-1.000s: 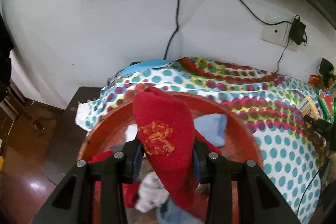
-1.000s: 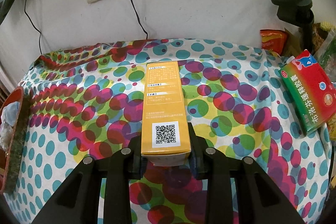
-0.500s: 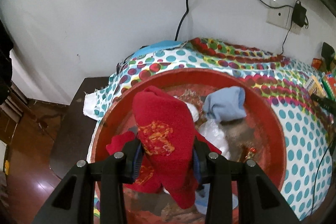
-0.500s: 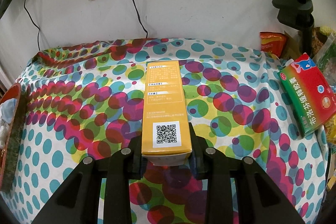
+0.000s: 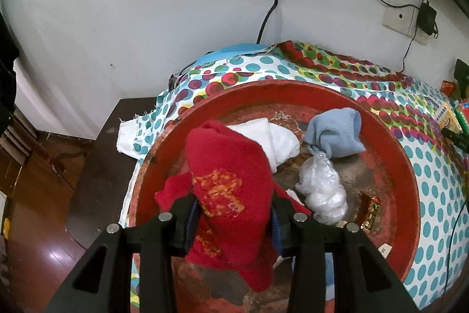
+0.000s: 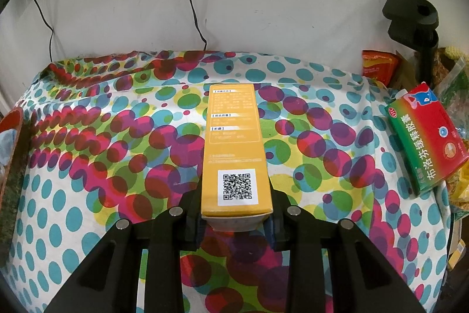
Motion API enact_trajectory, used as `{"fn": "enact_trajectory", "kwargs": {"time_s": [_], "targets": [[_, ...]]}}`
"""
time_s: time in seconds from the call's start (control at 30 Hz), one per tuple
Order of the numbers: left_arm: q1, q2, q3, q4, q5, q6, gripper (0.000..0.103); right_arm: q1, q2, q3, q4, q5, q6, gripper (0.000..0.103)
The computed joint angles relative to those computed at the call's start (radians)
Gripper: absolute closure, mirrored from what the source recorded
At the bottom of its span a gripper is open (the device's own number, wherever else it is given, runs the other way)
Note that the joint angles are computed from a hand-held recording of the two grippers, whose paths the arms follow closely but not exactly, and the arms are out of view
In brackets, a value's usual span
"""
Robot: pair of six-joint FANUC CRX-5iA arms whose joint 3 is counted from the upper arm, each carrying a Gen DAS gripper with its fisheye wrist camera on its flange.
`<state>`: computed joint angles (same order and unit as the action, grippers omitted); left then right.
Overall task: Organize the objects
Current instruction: 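Carry the red sock onto the red tray and open the left tool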
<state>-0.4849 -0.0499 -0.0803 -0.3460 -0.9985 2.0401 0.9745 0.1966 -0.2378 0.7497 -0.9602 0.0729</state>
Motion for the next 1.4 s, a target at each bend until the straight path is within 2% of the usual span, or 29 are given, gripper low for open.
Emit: {"fn": "enact_trajectory", "kwargs": {"time_s": [0.17,0.37,0.5,0.7,0.9,1.0,1.17,1.23,1.4], "targets": [[-0.025,0.004,0.007,-0.057,0.0,0.062,0.056,0.001,0.004,0.004,0.0,-0.009,0.006,0.073],[-0.069,-0.034,0.006,-0.141,0.004,0.194,0.047,0.005,0.014,0.015,0.003,-0.034,0.014,0.073],[-0.107,-0.051,0.023,-0.205,-0.036,0.256,0.043,0.012,0.029,0.031,0.008,-0.062,0.022,0.073],[-0.093,-0.098,-0.04,-0.153,0.029,0.236,0.039,0.02,0.046,0.05,0.014,-0.095,0.034,0.073],[-0.119,-0.115,-0.074,-0.167,0.039,0.233,0.039,0.031,0.069,0.067,0.025,-0.134,0.045,0.073],[-0.155,-0.116,-0.071,-0.219,0.023,0.252,0.039,0.034,0.076,0.07,0.029,-0.142,0.046,0.074],[-0.137,-0.122,-0.09,-0.186,0.052,0.239,0.039,0.036,0.084,0.087,0.013,-0.158,0.061,0.075],[-0.121,-0.127,-0.104,-0.156,0.078,0.217,0.039,0.037,0.075,0.091,-0.002,-0.151,0.06,0.075],[-0.121,-0.128,-0.11,-0.164,0.082,0.217,0.039,0.049,0.042,0.08,-0.005,-0.127,0.031,0.075]]}}
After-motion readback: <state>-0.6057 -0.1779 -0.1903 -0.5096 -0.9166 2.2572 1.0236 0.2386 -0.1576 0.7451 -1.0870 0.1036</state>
